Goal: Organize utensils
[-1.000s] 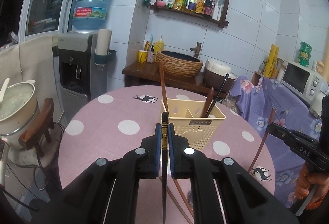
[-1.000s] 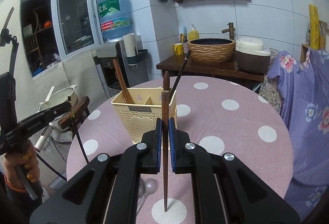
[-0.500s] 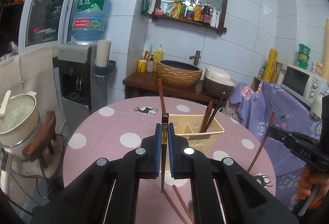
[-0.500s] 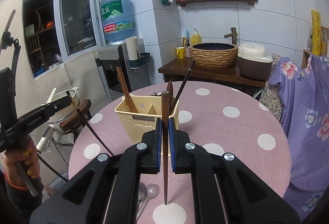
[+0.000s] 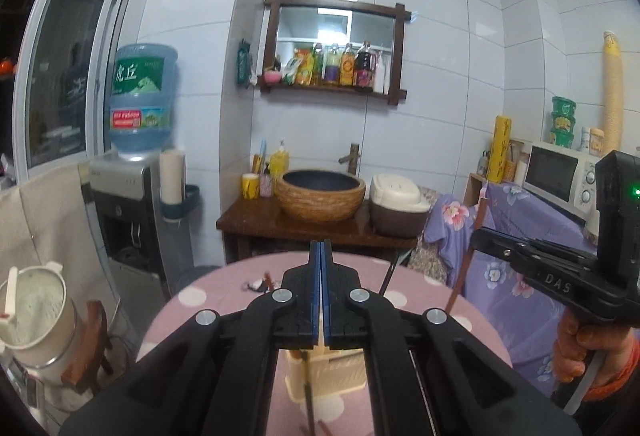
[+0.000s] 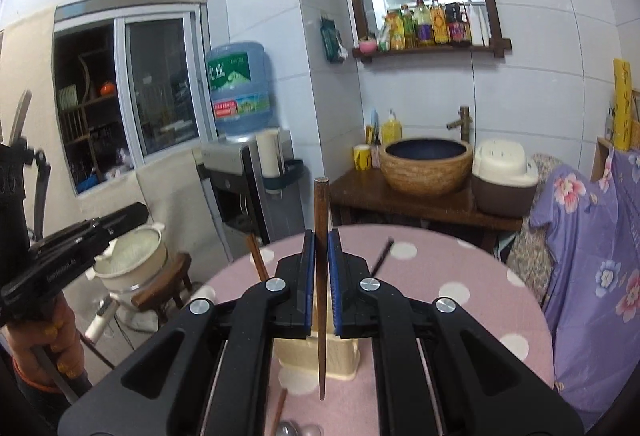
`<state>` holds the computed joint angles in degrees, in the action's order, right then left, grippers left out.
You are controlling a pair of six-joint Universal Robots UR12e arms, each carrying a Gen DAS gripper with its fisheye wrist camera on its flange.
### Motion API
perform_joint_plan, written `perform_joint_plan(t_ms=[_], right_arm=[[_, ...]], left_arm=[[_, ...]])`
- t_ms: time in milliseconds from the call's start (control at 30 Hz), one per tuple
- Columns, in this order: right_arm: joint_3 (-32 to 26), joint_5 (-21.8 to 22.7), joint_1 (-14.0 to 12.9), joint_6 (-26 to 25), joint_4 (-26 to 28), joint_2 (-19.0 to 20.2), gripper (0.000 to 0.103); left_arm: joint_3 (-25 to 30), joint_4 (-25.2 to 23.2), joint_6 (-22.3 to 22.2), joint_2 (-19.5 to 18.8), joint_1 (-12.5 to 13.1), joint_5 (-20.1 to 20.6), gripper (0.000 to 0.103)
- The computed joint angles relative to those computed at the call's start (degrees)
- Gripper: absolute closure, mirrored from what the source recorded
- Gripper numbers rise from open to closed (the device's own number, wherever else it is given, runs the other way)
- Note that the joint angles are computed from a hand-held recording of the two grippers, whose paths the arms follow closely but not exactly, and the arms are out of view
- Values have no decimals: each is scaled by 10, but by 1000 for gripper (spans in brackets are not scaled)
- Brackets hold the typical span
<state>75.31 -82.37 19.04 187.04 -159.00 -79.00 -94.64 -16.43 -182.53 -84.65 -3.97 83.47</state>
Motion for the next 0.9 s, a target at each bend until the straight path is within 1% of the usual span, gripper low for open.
perform_joint_plan(t_ms=[67,100,133,233,300,367,433,467,500,533,567,667,767,833,900], right_arm=[[-14,-16,6,-6,0,11,96],[-15,-16,6,-5,2,12,96],[-11,-12,5,1,3,13,96],[3,-17,5,4,-4,11,96],[15,-9,2,9,-10,6,96],[23,-12,1,9,-12,2,96],[31,-22,2,7,-14,-1,96],[37,-25,2,6,-15,-4,96],[43,-25,2,4,-16,-7,96],[51,-24,2,3,-18,-10,96],[58,-24,1,4,-20,-13,96],[78,-32,3,2,-24,-20,96],[99,-37,4,4,-29,-29,96],[111,-39,3,6,-34,-35,96],[121,-43,4,6,-39,-40,96]], left_arm=[[9,4,-6,-7,-1,6,102],[10,4,-10,-11,-2,12,102],[7,0,-15,-11,1,7,102],[-12,-19,-17,-9,5,10,102],[-27,-30,-21,-6,11,7,101],[-40,-62,-26,-3,20,-2,99],[-55,-94,-25,0,25,-7,93],[-63,-109,-23,1,26,-9,84],[-69,-119,-21,3,26,-14,72],[-78,-128,-20,5,27,-24,68],[-85,-136,-16,6,26,-33,65],[-89,-168,-1,-1,16,-39,65],[-79,-218,13,-17,6,-54,66],[-69,-241,32,-31,-8,-44,66],[-60,-258,39,-45,-20,-27,68]])
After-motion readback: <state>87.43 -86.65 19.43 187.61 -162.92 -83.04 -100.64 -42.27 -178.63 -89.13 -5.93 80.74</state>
